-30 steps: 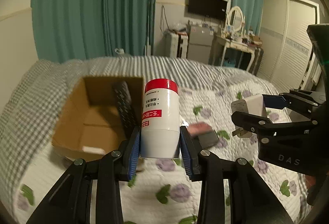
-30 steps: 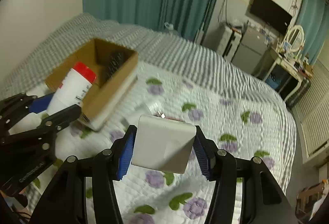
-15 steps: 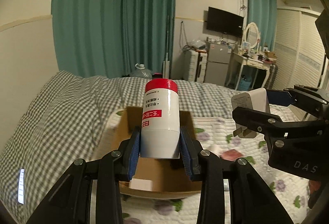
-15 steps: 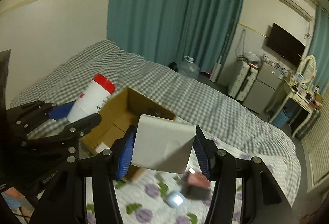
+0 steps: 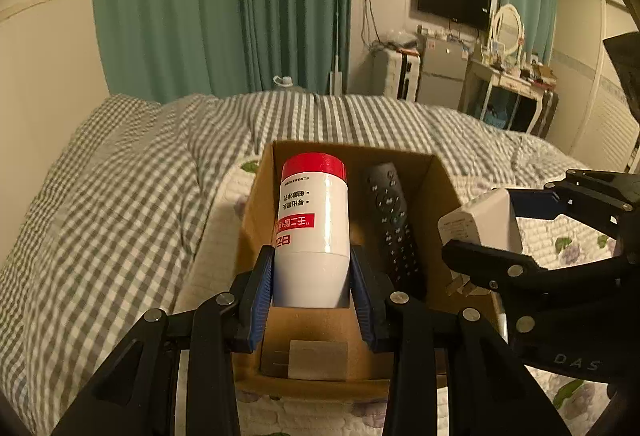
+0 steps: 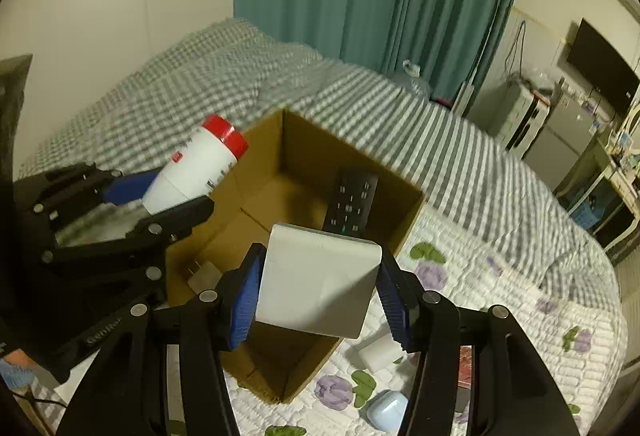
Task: Organize rigid objects
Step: 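Carry the bottle and cube into the cardboard box and open both tools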
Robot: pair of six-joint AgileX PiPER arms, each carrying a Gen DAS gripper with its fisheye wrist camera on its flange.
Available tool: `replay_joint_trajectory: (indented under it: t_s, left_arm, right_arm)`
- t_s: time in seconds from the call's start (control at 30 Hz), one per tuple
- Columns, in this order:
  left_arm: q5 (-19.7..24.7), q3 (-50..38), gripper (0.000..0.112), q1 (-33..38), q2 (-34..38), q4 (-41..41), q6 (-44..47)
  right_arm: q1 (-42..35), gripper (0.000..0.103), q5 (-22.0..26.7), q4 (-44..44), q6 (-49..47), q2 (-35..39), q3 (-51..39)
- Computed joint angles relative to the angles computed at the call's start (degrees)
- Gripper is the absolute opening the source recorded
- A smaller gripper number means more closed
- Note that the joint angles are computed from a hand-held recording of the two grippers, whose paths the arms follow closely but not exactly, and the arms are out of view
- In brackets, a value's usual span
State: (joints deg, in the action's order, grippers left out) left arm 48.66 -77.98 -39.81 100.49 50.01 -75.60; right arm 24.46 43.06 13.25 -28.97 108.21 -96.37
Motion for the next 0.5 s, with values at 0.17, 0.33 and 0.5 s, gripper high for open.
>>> replay_joint_trajectory:
  t_s: [0.17,0.33,0.5]
  left_arm:
    - [-0.93,-0.44,0.037,0.91,1.98,-0.63,1.09]
    - [-1.08,-0.76,0.037,1.76,3.00,-2.08,2.27]
    - [-1.36,-0.27,0.039,1.99,3.16,-3.16,2.43]
  right_arm:
    - [-0.13,0.054,0.64,0.45,-1.51,3.18,-1.13]
    - [0.63,0.054,0.61,0.59,-3.34,4.69,-0.34]
    - [-0.01,0.056,-1.16,3.10,-6.36,3.30,3.05]
